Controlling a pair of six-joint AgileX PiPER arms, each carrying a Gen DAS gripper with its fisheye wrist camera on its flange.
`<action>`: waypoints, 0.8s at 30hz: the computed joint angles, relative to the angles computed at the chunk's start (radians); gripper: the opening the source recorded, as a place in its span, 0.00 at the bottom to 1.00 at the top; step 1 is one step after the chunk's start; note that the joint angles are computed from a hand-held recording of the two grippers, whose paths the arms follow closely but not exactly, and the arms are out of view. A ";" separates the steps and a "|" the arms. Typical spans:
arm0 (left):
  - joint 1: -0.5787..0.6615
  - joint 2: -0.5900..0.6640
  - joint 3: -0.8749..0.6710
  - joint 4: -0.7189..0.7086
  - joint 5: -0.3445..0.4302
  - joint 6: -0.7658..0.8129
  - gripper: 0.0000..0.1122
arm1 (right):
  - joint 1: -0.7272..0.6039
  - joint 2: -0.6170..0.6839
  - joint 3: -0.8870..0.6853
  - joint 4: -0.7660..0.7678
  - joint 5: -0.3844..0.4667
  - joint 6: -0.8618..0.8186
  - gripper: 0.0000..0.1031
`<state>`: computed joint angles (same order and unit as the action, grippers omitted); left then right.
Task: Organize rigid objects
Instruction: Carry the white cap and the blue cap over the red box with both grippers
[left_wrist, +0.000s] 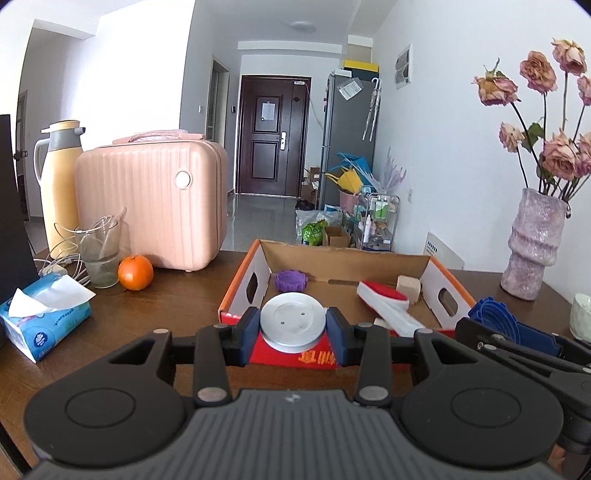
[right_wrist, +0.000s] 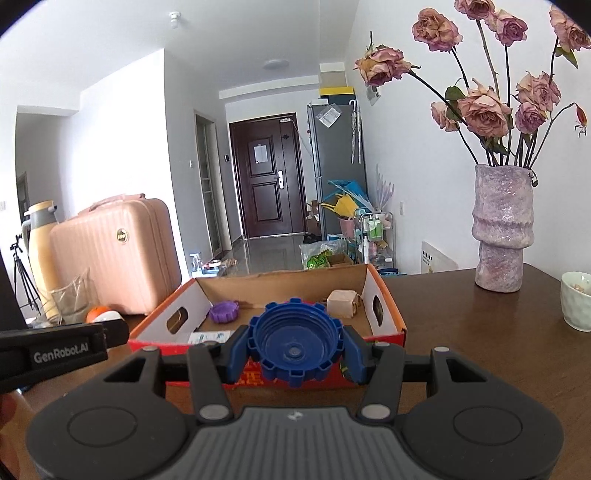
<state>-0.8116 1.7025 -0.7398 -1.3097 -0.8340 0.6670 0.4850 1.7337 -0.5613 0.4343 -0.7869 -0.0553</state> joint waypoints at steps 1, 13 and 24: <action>0.008 0.003 -0.010 0.001 0.006 0.004 0.36 | -0.009 0.004 -0.011 -0.010 0.008 0.006 0.50; 0.081 0.084 -0.154 0.010 0.057 0.041 0.36 | -0.073 0.074 -0.142 -0.038 0.062 0.026 0.50; 0.137 0.181 -0.291 -0.007 0.109 0.103 0.36 | -0.111 0.159 -0.280 -0.058 0.131 0.018 0.50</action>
<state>-0.6746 1.8836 -1.0309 -1.3171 -0.7247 0.7700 0.3742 1.8930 -0.8416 0.3765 -0.6563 -0.0374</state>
